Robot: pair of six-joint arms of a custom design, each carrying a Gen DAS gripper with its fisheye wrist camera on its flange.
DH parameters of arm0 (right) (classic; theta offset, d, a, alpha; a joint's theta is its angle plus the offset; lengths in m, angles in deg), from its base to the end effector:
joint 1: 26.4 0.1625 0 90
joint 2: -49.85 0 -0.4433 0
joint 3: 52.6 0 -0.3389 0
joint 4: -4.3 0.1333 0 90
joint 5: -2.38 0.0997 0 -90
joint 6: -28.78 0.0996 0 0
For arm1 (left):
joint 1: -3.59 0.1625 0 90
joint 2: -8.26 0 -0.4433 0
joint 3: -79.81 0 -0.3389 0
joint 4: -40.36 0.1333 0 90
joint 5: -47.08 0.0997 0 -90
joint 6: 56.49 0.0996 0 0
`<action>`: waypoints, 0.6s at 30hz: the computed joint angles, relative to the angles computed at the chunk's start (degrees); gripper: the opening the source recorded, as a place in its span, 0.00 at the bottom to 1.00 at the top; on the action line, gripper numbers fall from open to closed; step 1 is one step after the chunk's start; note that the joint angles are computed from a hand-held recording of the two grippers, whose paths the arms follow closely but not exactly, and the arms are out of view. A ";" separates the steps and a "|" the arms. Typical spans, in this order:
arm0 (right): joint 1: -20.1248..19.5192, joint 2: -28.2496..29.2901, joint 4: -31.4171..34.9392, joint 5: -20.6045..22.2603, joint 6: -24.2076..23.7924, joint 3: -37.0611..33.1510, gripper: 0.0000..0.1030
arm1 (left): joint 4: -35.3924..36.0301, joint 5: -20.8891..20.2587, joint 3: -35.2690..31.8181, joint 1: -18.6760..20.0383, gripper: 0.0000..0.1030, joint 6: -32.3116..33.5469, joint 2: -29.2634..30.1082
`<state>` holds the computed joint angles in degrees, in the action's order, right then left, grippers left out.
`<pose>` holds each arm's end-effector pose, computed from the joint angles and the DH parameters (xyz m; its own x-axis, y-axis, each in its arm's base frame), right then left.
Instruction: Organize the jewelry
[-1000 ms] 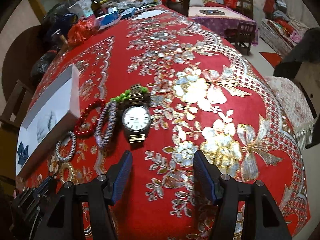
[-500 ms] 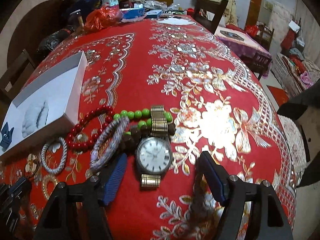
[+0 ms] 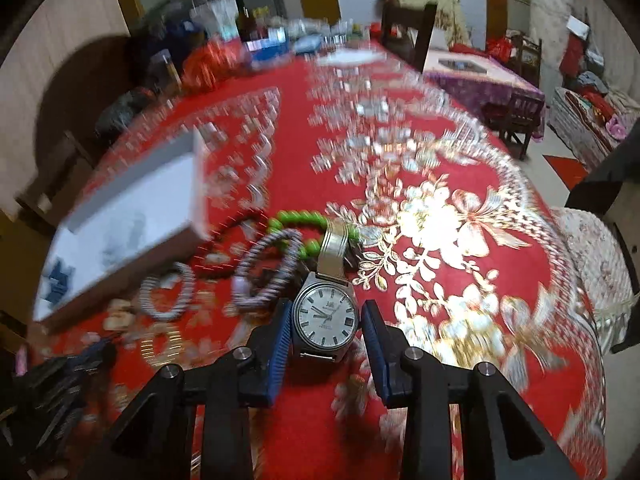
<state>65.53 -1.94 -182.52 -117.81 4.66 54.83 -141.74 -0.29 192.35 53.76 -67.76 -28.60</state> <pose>0.1033 -0.5941 0.2319 -0.7883 -0.0319 0.6145 -0.3807 0.8099 -0.4463 -0.2012 -0.5547 0.0579 -0.7944 0.1740 -0.5819 0.4682 0.7858 -0.4042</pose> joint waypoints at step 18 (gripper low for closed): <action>0.61 -5.60 -15.86 16.59 -3.27 9.19 0.33 | -6.96 -1.71 5.67 -0.95 0.01 0.49 -6.10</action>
